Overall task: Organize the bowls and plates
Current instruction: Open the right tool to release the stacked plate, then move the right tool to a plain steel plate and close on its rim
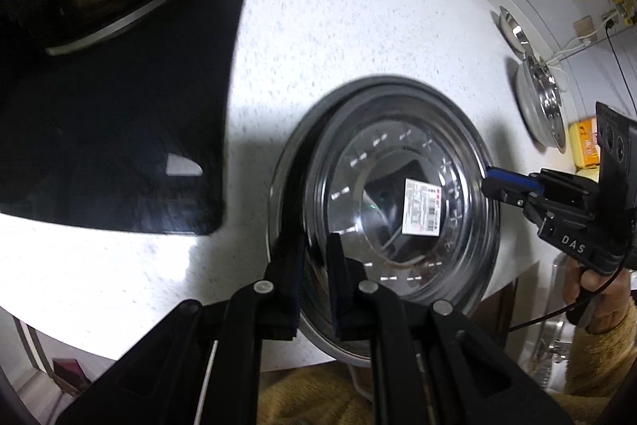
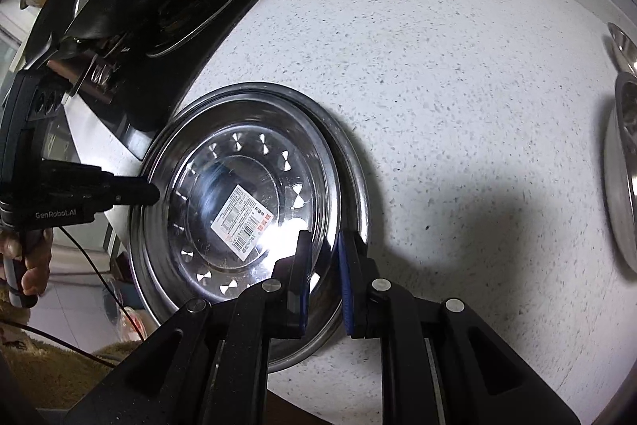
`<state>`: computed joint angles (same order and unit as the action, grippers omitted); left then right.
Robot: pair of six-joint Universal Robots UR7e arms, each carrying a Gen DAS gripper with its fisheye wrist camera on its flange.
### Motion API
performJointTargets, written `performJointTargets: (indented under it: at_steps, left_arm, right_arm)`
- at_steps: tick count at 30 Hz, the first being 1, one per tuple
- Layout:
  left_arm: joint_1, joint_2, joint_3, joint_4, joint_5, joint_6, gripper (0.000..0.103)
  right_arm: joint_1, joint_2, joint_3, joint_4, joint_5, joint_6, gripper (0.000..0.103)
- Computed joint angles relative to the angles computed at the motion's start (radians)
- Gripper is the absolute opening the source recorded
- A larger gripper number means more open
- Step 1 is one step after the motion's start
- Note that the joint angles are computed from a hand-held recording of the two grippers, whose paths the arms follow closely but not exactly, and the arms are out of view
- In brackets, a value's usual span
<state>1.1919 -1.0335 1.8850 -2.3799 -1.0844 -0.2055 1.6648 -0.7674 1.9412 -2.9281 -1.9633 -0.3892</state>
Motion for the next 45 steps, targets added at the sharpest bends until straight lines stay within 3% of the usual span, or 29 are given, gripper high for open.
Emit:
performJointTargets:
  at_steps: [4, 6, 8, 12, 14, 21, 25, 33, 39, 45]
  left_arm:
    - [-0.023, -0.014, 0.01, -0.056, 0.039, 0.04, 0.011]
    - [-0.03, -0.008, -0.005, -0.073, 0.046, 0.065, 0.015]
    - [-0.034, 0.004, -0.031, -0.096, 0.051, 0.091, 0.035]
    - [-0.027, 0.07, -0.15, -0.098, 0.038, 0.14, 0.053]
    - [-0.023, 0.116, -0.223, -0.09, 0.041, 0.153, 0.054]
    - [0.02, 0.374, -0.602, -0.013, 0.144, 0.136, 0.054]
    - [0.024, 0.514, -0.777, -0.012, 0.258, 0.198, 0.054]
    - [0.04, 0.677, -1.027, 0.056, 0.337, 0.24, 0.054]
    - [0.062, 0.774, -1.213, 0.151, 0.343, 0.232, 0.054]
    - [0.073, 0.825, -1.326, 0.186, 0.309, 0.24, 0.054]
  right_arm:
    - [-0.002, -0.014, -0.007, 0.006, 0.035, -0.017, 0.013]
    - [-0.001, -0.027, -0.007, 0.001, 0.04, -0.035, 0.02]
    - [0.004, -0.027, -0.023, -0.007, 0.037, -0.052, 0.032]
    - [0.008, -0.024, -0.08, -0.017, 0.015, -0.099, 0.044]
    - [0.009, -0.018, -0.114, -0.024, 0.002, -0.126, 0.049]
    - [0.0, 0.062, -0.339, 0.03, -0.022, -0.185, 0.051]
    - [-0.019, 0.136, -0.504, 0.11, -0.013, -0.162, 0.051]
    - [-0.066, 0.282, -0.795, 0.303, 0.059, -0.03, 0.051]
    - [-0.085, 0.331, -0.88, 0.36, 0.085, 0.008, 0.051]
    - [-0.087, 0.354, -0.913, 0.352, 0.098, -0.015, 0.041]
